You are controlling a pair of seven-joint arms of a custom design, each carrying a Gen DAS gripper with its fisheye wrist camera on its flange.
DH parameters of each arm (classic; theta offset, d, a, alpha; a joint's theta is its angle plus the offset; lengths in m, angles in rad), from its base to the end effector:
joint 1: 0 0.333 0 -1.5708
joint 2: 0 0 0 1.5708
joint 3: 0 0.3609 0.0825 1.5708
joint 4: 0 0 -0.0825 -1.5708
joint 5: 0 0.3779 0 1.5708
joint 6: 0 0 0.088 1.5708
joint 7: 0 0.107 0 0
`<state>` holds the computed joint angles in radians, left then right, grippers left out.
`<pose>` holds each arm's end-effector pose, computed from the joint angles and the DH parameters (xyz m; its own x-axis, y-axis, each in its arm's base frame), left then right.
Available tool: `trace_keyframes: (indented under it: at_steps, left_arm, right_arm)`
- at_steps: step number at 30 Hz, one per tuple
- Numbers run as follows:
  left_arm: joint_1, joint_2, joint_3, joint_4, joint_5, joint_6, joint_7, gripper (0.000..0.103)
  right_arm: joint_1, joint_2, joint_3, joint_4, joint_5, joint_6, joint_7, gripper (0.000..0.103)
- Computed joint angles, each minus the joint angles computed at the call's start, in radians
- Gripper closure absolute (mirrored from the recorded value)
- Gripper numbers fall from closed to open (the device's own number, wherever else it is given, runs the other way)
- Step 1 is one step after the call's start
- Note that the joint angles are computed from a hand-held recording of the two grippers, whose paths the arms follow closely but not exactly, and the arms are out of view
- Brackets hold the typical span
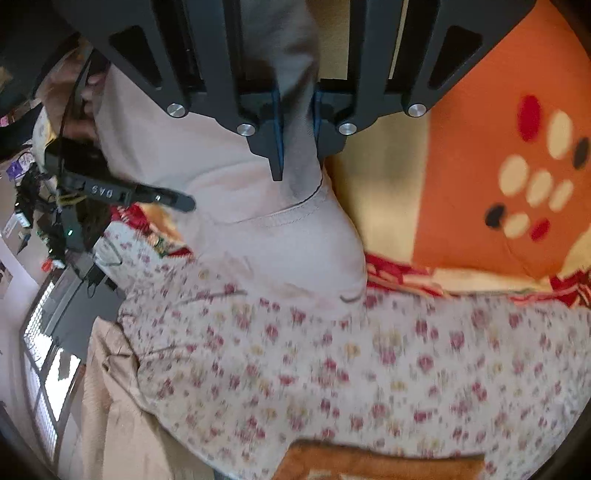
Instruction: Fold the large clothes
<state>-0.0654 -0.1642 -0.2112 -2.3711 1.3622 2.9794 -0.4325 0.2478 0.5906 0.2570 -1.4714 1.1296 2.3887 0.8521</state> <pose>0.4432 -0.2005 0.4807 0.2385 -0.9007 0.3630 -0.5628 -0.4328 -0.7042 0.6827 0.3350 0.4246 0.4575 -0.5085 -0.7295 -0.8765 -0.1194 -0.4664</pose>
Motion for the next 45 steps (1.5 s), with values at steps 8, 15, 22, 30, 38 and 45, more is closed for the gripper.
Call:
trace_keyframes:
  at_steps: [8,15,22,30,38,45]
  left_arm:
    - [0.002,-0.216,0.118,-0.186,-0.31,-0.034,0.369,0.103]
    - [0.086,-0.178,0.077,-0.242,-0.392,0.041,0.438,0.094]
    - [0.106,-0.387,0.016,-0.295,-0.519,-0.089,0.531,0.093]
    - [0.005,-0.44,-0.048,-0.309,-0.552,-0.056,0.571,0.103]
    - [-0.086,-0.298,-0.029,-0.357,-0.692,-0.062,0.573,0.103]
    - [-0.017,-0.293,-0.067,-0.374,-0.653,0.023,0.491,0.102]
  right_arm:
    - [0.099,0.063,0.053,0.085,0.01,0.029,-0.001,0.079]
    - [0.158,0.087,0.028,0.104,-0.088,0.109,0.135,0.06]
    - [0.157,-0.131,-0.001,-0.102,-0.148,0.205,0.146,0.058]
    - [0.265,-0.43,0.023,-0.466,-0.118,0.524,-0.205,0.092]
    - [0.268,-0.282,-0.049,-0.405,-0.387,0.334,0.159,0.099]
    - [0.245,-0.286,-0.022,-0.411,-0.326,0.334,0.129,0.088]
